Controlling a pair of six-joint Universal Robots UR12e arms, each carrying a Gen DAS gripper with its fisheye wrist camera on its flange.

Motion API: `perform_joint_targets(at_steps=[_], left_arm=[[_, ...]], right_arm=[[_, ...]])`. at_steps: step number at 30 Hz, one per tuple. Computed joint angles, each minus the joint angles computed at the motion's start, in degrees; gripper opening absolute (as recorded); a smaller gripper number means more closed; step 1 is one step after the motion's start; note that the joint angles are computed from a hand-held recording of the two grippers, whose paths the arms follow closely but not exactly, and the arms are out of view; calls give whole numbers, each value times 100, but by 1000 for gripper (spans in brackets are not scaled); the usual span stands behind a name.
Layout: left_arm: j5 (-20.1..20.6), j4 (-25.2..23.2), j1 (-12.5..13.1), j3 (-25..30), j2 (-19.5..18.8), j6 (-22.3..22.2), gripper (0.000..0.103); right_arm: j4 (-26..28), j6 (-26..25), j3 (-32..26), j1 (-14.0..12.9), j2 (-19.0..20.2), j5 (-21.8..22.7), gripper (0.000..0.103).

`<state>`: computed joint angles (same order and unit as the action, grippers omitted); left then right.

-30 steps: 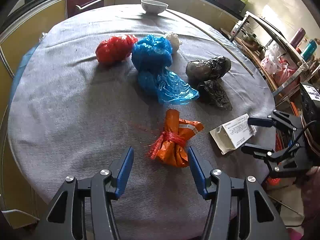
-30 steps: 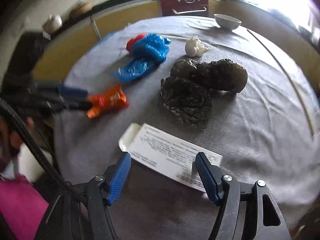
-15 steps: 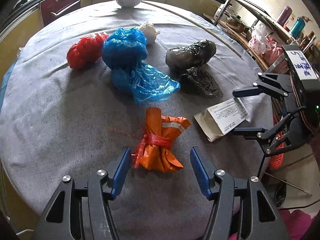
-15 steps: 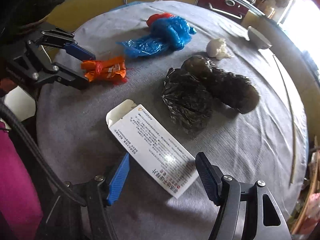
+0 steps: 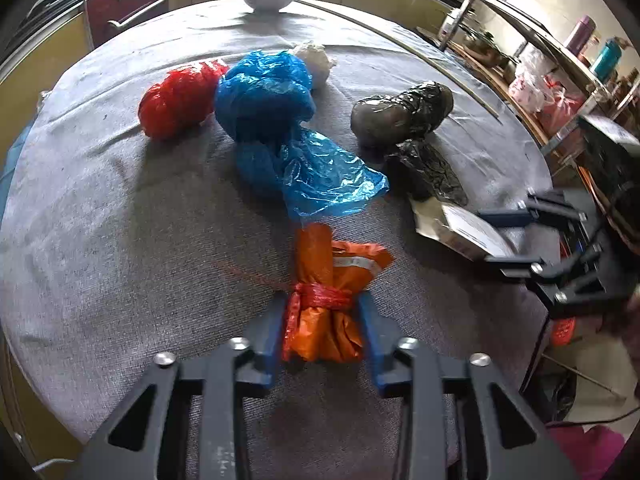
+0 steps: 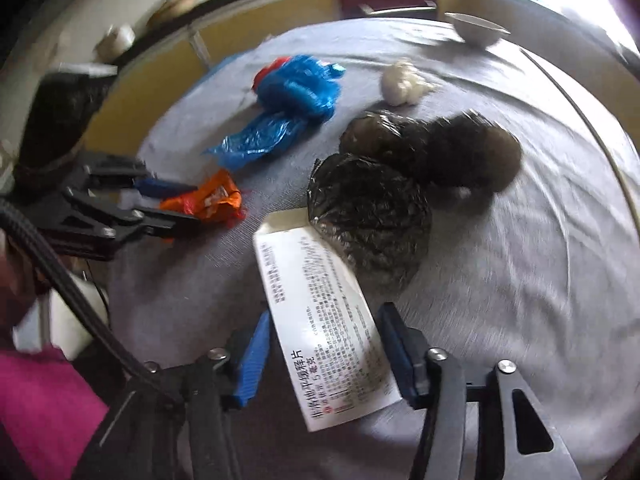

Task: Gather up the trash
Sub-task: 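Grasp the white medicine box with the right tool while the left tool grasps the orange bag, then carry the white box and orange bag over the red basket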

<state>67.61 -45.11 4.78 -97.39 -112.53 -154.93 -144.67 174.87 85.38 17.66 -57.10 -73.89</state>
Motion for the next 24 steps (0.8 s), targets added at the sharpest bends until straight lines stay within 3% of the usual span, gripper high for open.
perform_joint_targets(at_steps=[5,9,13,19,24], left_arm=[[-3,188,-10,-121,76,-259,30],[-134,317,2,-283,218,-313,30],[-183,455,-19,-421,347,-306,30],[-209,692,-34,-608,513,-379,30],[-228,913,-50,-778,676,-426,30]], right_arm=[[-808,1153,544,-76,-208,361,54],[-1556,2197,922,-239,-277,1033,51],[-2382,3047,1327,-275,-397,1321,50],[-3772,4507,1781,-364,-379,1659,49],[-4701,5220,2030,-365,-381,1565,49]])
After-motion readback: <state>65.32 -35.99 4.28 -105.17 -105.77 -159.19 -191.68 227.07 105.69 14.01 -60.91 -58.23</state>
